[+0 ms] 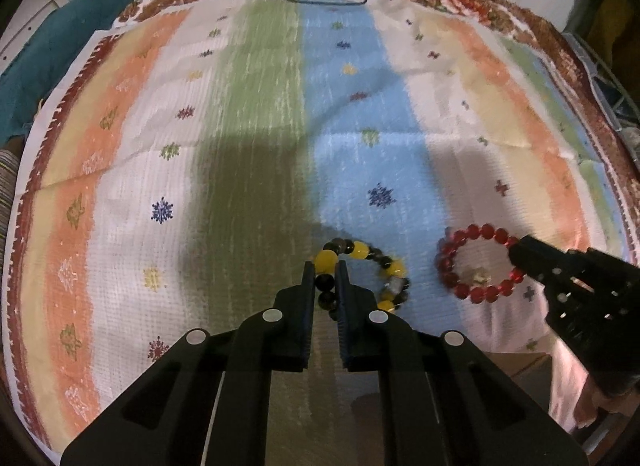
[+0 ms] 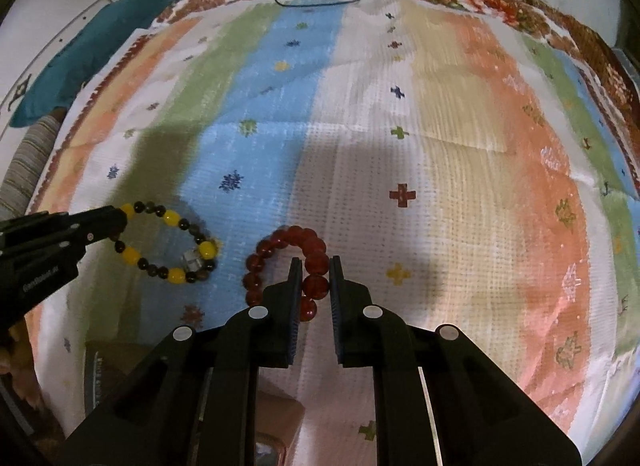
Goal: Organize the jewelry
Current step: 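Close the left tool on the black-and-yellow bracelet while the right tool grips the red bracelet, then lift both held bracelets and carry them over the silver tin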
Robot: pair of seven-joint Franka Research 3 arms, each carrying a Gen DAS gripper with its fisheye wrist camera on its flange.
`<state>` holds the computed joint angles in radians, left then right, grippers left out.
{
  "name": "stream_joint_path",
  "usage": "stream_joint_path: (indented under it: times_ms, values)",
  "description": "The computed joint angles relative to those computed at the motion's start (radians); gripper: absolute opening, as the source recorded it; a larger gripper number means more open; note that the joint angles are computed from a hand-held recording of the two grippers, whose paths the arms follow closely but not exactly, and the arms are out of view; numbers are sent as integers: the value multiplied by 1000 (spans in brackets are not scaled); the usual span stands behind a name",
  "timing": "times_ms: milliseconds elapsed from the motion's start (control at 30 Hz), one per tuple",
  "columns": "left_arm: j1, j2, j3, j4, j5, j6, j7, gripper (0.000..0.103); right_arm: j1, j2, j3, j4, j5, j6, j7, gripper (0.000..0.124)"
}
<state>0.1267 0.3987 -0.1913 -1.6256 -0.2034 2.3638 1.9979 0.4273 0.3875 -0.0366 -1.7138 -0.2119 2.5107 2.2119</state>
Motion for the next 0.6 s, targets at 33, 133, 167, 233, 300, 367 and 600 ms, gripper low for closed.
stream_joint_path:
  times_ms: [33, 133, 167, 233, 300, 367, 600]
  values:
    - [4, -6, -4, -5, -9, 1, 6, 9, 7, -5, -5, -3, -13, -1, 7, 14]
    - [10, -23, -10, -17, -33, 4, 23, 9, 20, -19, -13, -12, -54, -9, 26, 14]
    - [9, -29, -11, -22, -37, 7, 29, 9, 19, -21, -11, -14, -57, -9, 28, 14]
    - [7, -36, -9, -28, -41, 11, 36, 9, 13, -29, -4, -23, -52, -1, 27, 14]
    - [4, -46, -9, -39, -44, 19, 46, 9, 11, -37, -1, -31, -52, 5, 32, 14]
    - [2, -55, -8, -47, -47, 31, 54, 9, -1, -46, 10, -44, -25, 23, 27, 14]
    - [4, -84, -8, -68, -88, 36, 81, 9, 11, -76, 5, -65, -62, 35, 58, 14]
